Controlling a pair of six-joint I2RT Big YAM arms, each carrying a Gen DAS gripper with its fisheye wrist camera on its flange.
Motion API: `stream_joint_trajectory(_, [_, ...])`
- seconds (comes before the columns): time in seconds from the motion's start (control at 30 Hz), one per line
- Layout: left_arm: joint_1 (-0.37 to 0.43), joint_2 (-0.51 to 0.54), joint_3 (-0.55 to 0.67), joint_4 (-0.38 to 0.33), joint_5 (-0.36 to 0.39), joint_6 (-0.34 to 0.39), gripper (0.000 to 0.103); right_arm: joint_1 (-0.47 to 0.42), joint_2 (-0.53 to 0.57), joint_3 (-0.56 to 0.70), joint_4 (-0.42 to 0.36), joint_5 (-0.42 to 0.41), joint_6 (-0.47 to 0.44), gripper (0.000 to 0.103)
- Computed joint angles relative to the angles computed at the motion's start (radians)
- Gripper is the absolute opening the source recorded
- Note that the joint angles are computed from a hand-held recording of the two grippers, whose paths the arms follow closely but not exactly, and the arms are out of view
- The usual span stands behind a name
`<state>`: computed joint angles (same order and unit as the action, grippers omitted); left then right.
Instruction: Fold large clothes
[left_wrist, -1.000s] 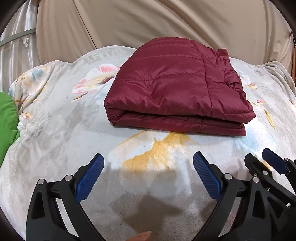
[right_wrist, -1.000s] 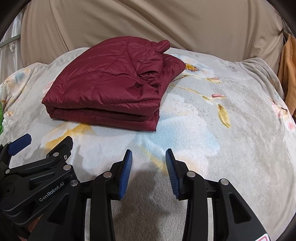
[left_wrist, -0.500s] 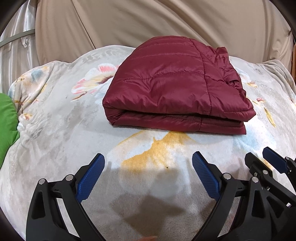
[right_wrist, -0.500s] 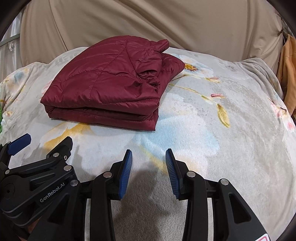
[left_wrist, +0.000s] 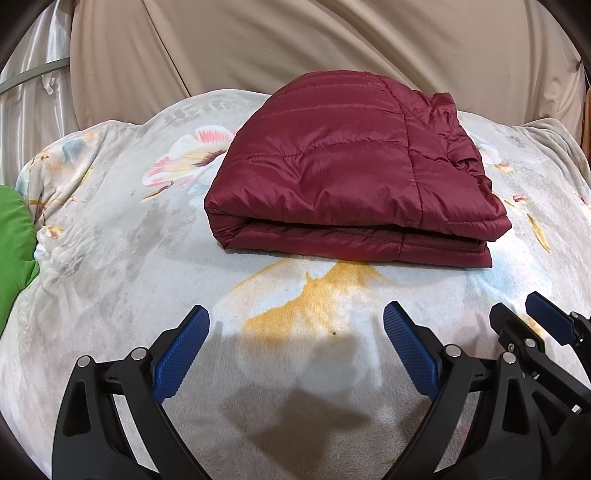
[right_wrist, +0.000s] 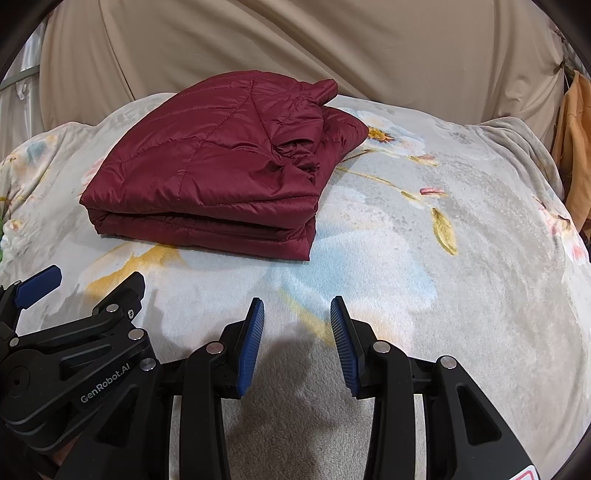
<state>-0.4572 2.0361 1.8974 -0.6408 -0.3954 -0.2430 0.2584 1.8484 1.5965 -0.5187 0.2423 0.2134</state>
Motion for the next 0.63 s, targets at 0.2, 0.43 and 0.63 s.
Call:
stream_joint_trajectory(0.2, [-0.001, -0.003, -0.005, 0.007, -0.007, 0.003, 0.093, 0.000, -0.002, -0.004, 0.007, 0.009, -0.010, 0.037])
stream_joint_trajectory(0.43, [0.000, -0.006, -0.008, 0.010, -0.009, 0.005, 0.093, -0.001, -0.006, -0.012, 0.020, 0.010, -0.021, 0.037])
stream_joint_trajectory(0.63, [-0.003, -0.004, -0.005, 0.007, -0.016, 0.005, 0.093, 0.000, -0.005, -0.011, 0.019, 0.012, -0.021, 0.037])
